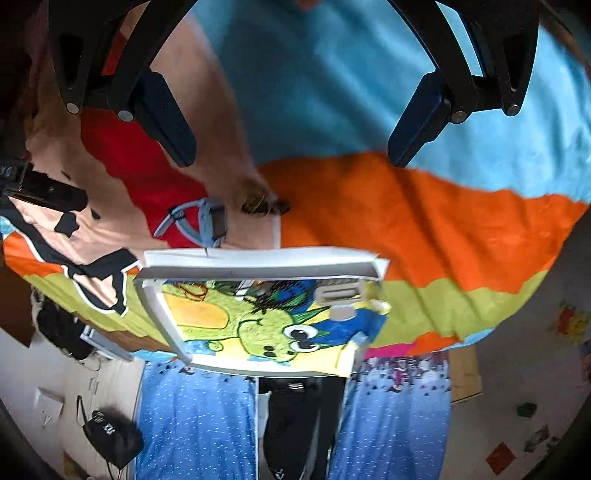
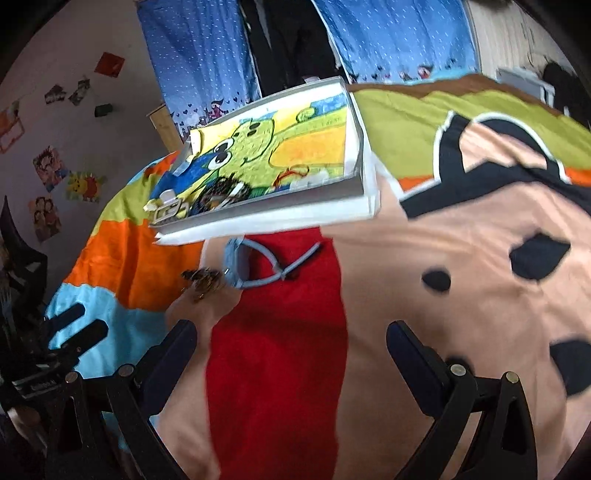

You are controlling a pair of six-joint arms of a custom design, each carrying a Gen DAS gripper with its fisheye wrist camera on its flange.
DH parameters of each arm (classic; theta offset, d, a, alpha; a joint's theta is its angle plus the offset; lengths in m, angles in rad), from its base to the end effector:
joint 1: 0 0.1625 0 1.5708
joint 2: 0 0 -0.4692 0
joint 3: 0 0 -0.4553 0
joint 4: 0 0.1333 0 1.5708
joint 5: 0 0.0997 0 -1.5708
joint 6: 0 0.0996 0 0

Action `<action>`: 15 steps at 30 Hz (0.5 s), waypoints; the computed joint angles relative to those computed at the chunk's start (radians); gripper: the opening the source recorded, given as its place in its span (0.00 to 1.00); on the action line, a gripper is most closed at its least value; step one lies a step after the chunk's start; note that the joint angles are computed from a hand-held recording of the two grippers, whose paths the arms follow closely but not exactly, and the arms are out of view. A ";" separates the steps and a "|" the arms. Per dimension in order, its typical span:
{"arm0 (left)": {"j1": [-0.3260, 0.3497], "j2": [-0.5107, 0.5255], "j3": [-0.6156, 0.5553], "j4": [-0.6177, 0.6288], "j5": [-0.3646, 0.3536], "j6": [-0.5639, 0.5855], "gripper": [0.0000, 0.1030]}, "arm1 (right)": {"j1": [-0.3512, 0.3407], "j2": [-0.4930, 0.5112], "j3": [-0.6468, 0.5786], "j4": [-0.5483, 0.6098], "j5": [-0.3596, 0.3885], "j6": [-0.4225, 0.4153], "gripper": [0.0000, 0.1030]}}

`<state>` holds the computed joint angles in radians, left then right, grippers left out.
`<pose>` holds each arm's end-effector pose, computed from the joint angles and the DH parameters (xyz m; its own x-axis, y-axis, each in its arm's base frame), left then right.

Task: Organize jewelry
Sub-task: 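Grasp the thin wire bracelet with the left gripper while the right grasps the blue smartwatch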

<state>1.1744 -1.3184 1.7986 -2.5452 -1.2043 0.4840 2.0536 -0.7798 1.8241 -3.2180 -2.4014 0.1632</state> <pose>-0.0962 -0.6675 0.3719 -0.6622 0.5582 -0.4999 0.7321 0.6240 -0.2731 0.3699 -0.5769 0.1000 -0.8433 0.1755 0.5080 -0.2487 0.7105 -0.6583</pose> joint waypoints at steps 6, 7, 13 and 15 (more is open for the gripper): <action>0.037 0.076 -0.092 0.055 -0.097 -0.004 0.95 | -0.032 0.054 -0.068 -0.078 0.034 -0.242 1.00; 0.039 0.081 -0.100 0.067 -0.109 -0.006 0.91 | -0.041 0.063 -0.081 -0.090 0.053 -0.273 1.00; 0.056 0.142 -0.186 0.181 -0.166 -0.026 0.57 | -0.082 0.090 -0.128 -0.070 0.095 -0.316 0.95; 0.063 0.162 -0.212 0.232 -0.182 -0.046 0.49 | -0.092 0.099 -0.144 -0.048 0.095 -0.319 0.82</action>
